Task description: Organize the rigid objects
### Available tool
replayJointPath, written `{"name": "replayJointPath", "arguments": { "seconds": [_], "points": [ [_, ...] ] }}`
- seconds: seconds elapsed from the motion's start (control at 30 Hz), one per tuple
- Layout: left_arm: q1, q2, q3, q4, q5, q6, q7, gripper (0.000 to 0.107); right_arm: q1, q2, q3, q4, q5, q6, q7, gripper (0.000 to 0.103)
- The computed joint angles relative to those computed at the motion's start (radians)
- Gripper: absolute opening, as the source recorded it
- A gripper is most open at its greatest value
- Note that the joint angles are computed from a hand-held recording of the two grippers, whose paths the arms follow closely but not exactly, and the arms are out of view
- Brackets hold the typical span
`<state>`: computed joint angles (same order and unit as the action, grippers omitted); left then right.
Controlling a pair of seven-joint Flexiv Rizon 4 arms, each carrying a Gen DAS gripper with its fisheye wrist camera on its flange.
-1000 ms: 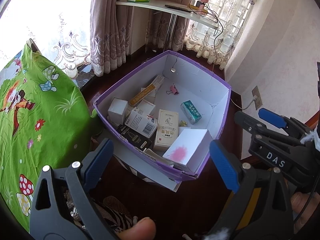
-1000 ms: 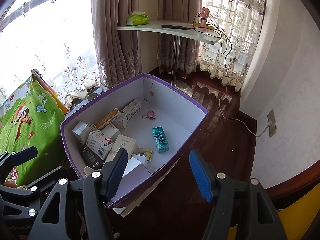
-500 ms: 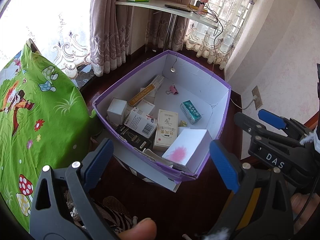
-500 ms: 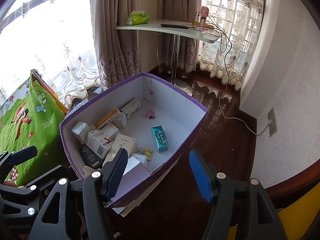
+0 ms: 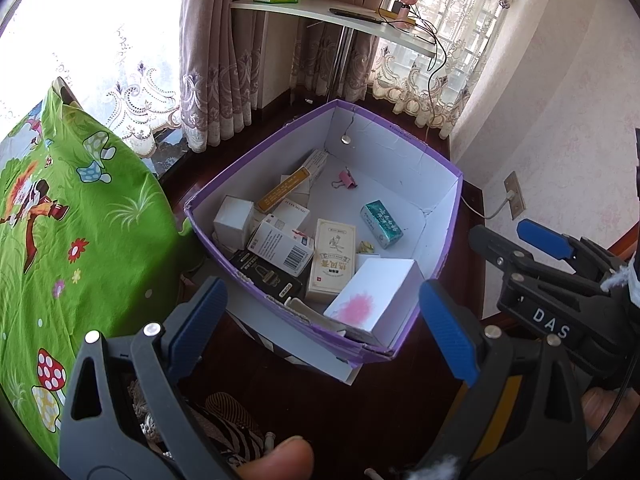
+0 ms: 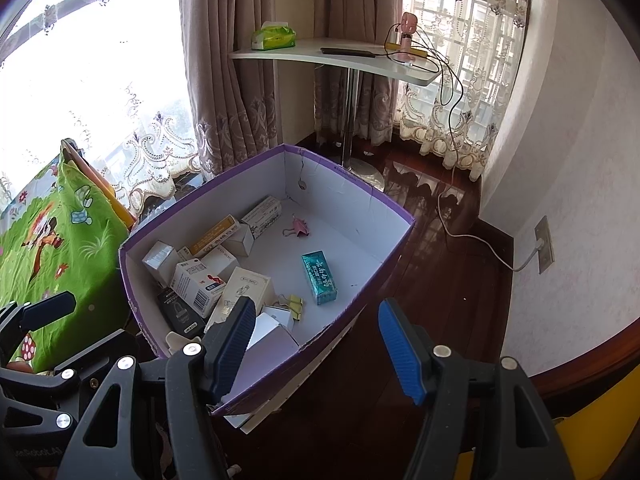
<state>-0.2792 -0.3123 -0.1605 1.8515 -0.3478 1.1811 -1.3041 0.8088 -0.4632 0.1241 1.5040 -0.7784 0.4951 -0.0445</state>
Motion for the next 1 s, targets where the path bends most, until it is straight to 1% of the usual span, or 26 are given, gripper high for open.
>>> {"name": "replayJointPath", "arguments": {
  "seconds": [0.23, 0.3, 0.33, 0.4, 0.47, 0.57, 0.63, 0.73, 0.8, 0.83, 0.93, 1.0],
  "points": [
    [-0.004, -0.011, 0.002, -0.010, 0.009, 0.004, -0.012, 0.098, 0.000, 0.000, 0.000, 0.001, 0.000, 0.000, 0.005, 0.065],
    [-0.001, -0.016, -0.009, -0.005, -0.002, 0.036, -0.004, 0.100, 0.001, 0.002, 0.000, 0.006, -0.001, -0.001, 0.012, 0.065],
    [0.011, -0.017, -0.031, 0.006, -0.034, 0.065, 0.019, 0.100, 0.000, 0.002, 0.000, 0.007, 0.000, 0.001, 0.014, 0.065],
    [0.002, -0.026, -0.027, -0.004, -0.029, 0.088, 0.017, 0.100, 0.000, 0.006, 0.001, 0.013, -0.001, 0.000, 0.023, 0.065],
    [-0.014, -0.037, -0.009, -0.027, 0.006, 0.087, -0.003, 0.100, -0.001, 0.010, 0.003, 0.017, -0.002, 0.000, 0.028, 0.065],
    [0.013, -0.027, -0.049, -0.016, -0.036, 0.075, 0.049, 0.101, -0.002, 0.015, 0.004, 0.023, -0.004, 0.000, 0.035, 0.065],
    [-0.002, -0.012, -0.020, -0.022, -0.010, 0.044, 0.027, 0.103, -0.003, 0.011, 0.005, 0.016, -0.003, -0.002, 0.035, 0.065],
    [0.001, 0.052, 0.020, 0.004, 0.016, 0.002, 0.001, 0.103, 0.005, 0.002, 0.009, -0.013, 0.001, 0.013, 0.030, 0.065],
    [0.014, 0.123, 0.055, 0.044, 0.031, -0.035, -0.029, 0.103, 0.020, -0.018, 0.010, -0.060, -0.007, 0.033, 0.002, 0.065],
    [0.026, 0.170, 0.069, 0.081, 0.026, -0.043, -0.028, 0.103, 0.032, -0.035, 0.010, -0.096, -0.010, 0.044, -0.026, 0.065],
    [0.061, 0.323, 0.142, 0.186, 0.108, -0.080, -0.099, 0.103, 0.083, -0.109, 0.005, -0.243, -0.010, 0.087, -0.139, 0.066],
    [0.114, 0.439, 0.184, 0.247, 0.218, -0.149, -0.194, 0.103, 0.128, -0.182, 0.004, -0.377, 0.008, 0.104, -0.249, 0.075]
  ]
}}
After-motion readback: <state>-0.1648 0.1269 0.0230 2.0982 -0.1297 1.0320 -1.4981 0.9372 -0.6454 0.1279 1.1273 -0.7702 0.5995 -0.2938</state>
